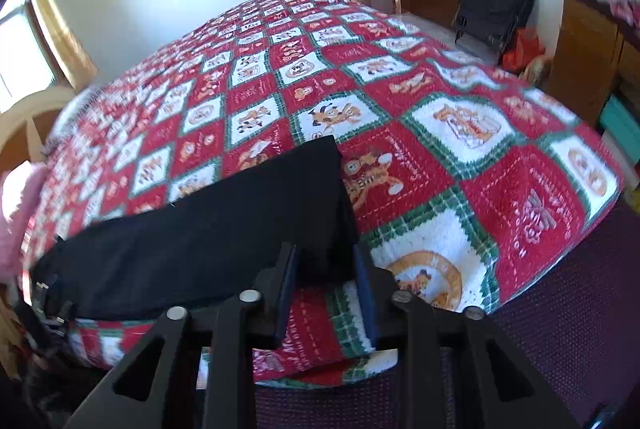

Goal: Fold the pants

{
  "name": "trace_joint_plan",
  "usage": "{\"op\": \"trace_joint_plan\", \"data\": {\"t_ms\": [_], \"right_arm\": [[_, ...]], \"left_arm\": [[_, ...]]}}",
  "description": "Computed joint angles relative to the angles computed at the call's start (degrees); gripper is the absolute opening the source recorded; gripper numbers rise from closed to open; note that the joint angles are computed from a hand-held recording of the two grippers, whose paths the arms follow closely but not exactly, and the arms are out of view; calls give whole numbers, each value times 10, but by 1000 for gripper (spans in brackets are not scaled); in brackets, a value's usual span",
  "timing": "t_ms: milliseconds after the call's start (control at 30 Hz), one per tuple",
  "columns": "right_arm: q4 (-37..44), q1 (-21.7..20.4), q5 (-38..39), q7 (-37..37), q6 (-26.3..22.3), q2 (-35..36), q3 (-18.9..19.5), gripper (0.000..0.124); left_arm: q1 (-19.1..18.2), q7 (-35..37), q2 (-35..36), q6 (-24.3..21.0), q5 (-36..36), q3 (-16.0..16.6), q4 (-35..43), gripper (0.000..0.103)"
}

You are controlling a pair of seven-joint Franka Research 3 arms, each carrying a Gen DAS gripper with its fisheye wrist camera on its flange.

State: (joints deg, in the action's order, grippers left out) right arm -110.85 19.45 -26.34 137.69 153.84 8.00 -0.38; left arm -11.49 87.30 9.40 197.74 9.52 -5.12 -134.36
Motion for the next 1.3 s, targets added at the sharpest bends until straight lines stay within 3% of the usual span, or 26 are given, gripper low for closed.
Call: {"op": "trace_joint_plan", "data": {"t_ms": [100,167,267,367,400,467,567,600,700,800,900,1000,1133,1200,1267,1300], "right_arm": [[2,12,-70,59,2,-4,-11,9],[15,25,-159,111,-19,-5,-17,8],[42,29,-190,96,-81,12,-4,8],[37,22,-164,56,-91,17,1,10],[29,25,-180,70,-92,9,-2,16],[28,28,-193,101,-117,-1,-1,53],[29,37,-275,180,-148,-21,8,55],[34,36,-283,178,-132,-21,15,55],[57,29,-225,106,-29,5,35,55],[109,26,-72,-86,32,72,80,55],[197,41,6,-242,9,165,131,55],[280,80,21,-334,-39,248,144,55],[344,144,4,-363,-74,308,99,55],[352,170,-5,-350,-72,316,66,43],[339,172,18,-358,-62,307,59,10],[333,173,32,-361,-63,300,56,6]], "left_arm": [[-1,1,0,1,-2,1,-1,103],[-4,5,0,1,-5,2,-1,103],[4,-2,0,2,3,-4,-1,103],[7,-4,-1,2,9,-5,-3,103],[11,-8,-2,2,15,-9,-4,103],[26,-23,-8,-2,36,-19,-7,103],[89,-95,-15,-4,124,-61,-11,103],[106,-118,-17,-8,157,-71,-11,103],[106,-132,-25,-11,183,-64,-17,103],[102,-147,-32,-1,191,-55,-25,103],[112,-178,-34,7,218,-53,-26,103],[114,-191,-29,7,227,-49,-23,103],[128,-219,-26,13,252,-51,-21,103],[130,-230,-26,16,260,-49,-20,103],[137,-247,-26,16,277,-51,-19,103],[137,-249,-26,16,278,-49,-19,103]]}}
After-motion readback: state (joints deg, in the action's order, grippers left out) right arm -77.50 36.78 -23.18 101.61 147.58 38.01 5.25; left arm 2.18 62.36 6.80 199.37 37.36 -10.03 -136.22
